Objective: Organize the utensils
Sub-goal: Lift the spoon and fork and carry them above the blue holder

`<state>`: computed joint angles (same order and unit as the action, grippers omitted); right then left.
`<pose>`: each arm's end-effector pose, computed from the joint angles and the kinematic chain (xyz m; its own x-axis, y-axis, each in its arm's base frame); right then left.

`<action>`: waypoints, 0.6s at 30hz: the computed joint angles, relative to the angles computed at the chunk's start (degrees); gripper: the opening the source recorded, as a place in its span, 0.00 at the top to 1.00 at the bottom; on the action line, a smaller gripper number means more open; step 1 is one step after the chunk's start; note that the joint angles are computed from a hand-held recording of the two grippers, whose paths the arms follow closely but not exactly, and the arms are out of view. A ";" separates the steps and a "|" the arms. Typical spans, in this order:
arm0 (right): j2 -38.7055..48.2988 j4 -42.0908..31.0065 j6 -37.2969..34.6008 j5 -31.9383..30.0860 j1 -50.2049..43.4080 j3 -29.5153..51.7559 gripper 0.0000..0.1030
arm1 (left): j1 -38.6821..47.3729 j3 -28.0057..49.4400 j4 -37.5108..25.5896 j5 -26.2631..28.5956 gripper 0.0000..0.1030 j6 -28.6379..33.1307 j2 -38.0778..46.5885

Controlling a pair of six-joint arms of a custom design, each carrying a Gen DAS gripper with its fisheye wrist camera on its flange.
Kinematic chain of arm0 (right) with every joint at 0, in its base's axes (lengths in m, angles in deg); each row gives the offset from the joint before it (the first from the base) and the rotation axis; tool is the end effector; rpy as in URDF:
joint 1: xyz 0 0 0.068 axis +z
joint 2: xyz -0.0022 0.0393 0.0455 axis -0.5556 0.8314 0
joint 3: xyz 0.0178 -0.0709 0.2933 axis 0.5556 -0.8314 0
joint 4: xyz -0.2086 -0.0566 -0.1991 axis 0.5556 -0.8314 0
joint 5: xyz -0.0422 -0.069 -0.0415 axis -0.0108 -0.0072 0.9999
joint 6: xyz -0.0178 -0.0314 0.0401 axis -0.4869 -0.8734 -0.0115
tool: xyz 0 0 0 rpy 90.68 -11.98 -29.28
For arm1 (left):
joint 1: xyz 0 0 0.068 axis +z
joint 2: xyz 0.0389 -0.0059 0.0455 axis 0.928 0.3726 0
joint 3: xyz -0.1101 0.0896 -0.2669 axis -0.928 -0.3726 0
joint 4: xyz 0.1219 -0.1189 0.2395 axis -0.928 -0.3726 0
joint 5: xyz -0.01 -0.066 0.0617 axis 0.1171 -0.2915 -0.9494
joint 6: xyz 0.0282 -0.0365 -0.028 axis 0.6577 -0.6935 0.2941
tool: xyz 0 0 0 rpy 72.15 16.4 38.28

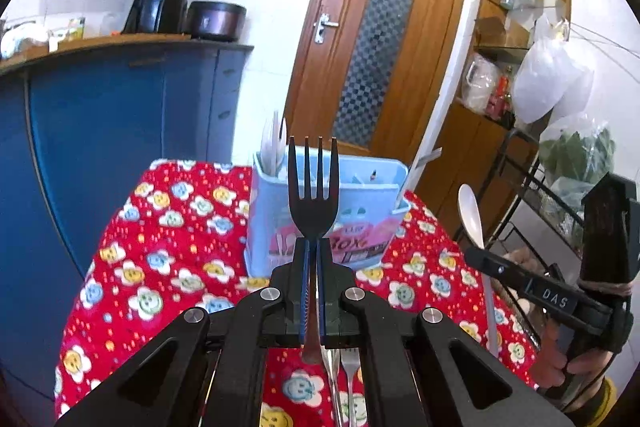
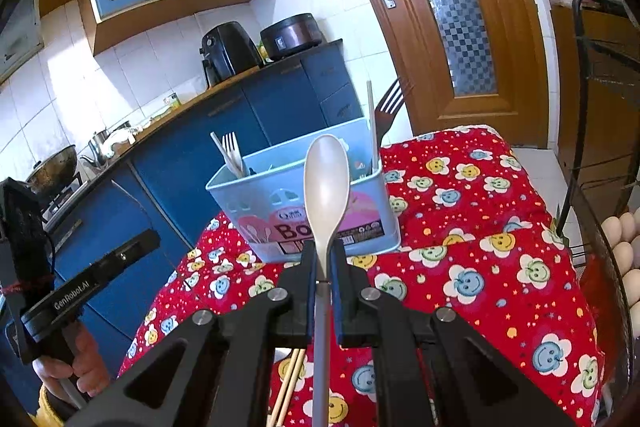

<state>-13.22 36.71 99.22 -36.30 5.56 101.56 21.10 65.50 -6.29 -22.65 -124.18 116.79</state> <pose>0.2225 0.1895 0.2400 -0.5985 -0.0357 -0.8003 -0.5582 0.7352 0.3846 0.1538 -0.1291 0.3096 -0.4269 -0.2934 -0.8554 -0.1819 0.9544 -0.2366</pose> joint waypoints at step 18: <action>0.74 1.17 -0.15 -0.92 -1.72 1.87 0.92 | 9.49 13.04 4.33 0.99 0.97 15.86 6.42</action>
